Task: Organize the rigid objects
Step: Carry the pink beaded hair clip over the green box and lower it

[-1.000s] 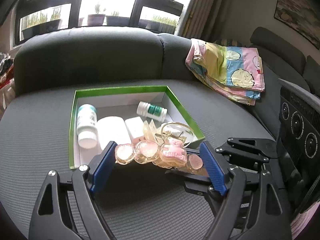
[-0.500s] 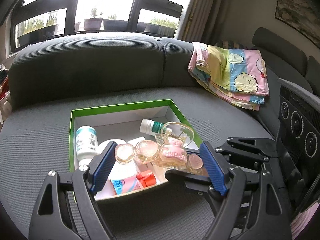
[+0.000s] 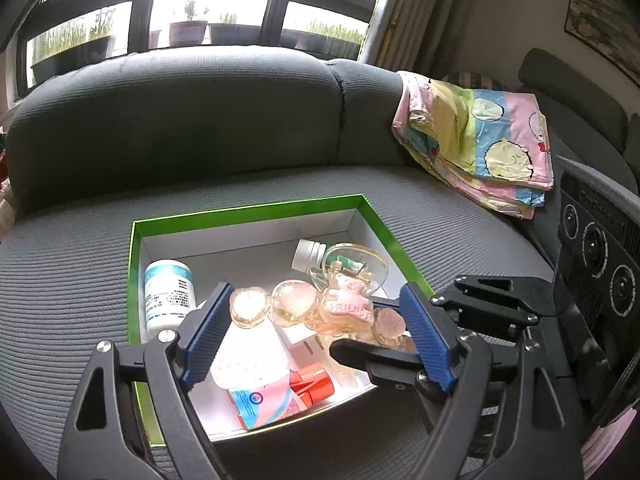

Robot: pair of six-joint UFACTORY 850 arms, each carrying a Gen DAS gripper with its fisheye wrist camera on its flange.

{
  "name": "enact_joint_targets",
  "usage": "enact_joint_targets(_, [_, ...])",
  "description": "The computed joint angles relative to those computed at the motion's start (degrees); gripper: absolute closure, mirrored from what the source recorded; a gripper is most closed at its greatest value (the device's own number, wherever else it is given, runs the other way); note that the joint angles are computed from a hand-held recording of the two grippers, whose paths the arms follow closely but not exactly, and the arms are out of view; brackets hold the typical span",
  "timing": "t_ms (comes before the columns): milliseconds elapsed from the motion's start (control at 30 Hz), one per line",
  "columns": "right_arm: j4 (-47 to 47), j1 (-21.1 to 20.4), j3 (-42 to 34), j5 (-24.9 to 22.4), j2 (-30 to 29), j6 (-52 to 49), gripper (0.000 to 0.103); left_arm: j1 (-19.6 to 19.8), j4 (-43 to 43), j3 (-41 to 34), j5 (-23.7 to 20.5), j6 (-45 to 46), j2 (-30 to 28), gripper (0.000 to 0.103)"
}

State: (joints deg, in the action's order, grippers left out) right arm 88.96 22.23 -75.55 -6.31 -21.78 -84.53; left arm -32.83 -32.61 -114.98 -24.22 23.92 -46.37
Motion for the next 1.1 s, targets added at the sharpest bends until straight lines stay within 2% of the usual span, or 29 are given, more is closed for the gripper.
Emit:
enact_joint_targets(233, [-5.7,-0.6,-1.0,-0.6,-1.5,5.8,0.075,0.2,1.6,-3.1,-1.9,-2.1,-2.4,0.02])
enact_joint_targets(500, [-16.8,-1.0,-3.2,-1.3,-3.7,17.0,0.075,0.4,2.5,-5.6,-3.6,-4.3,-4.5,0.02])
enact_joint_targets(1100, [-29.5,-1.0,-6.0,-2.3,-6.6,30.1,0.075,0.9,3.0,-8.5,-5.5,-6.0,-7.1,0.02])
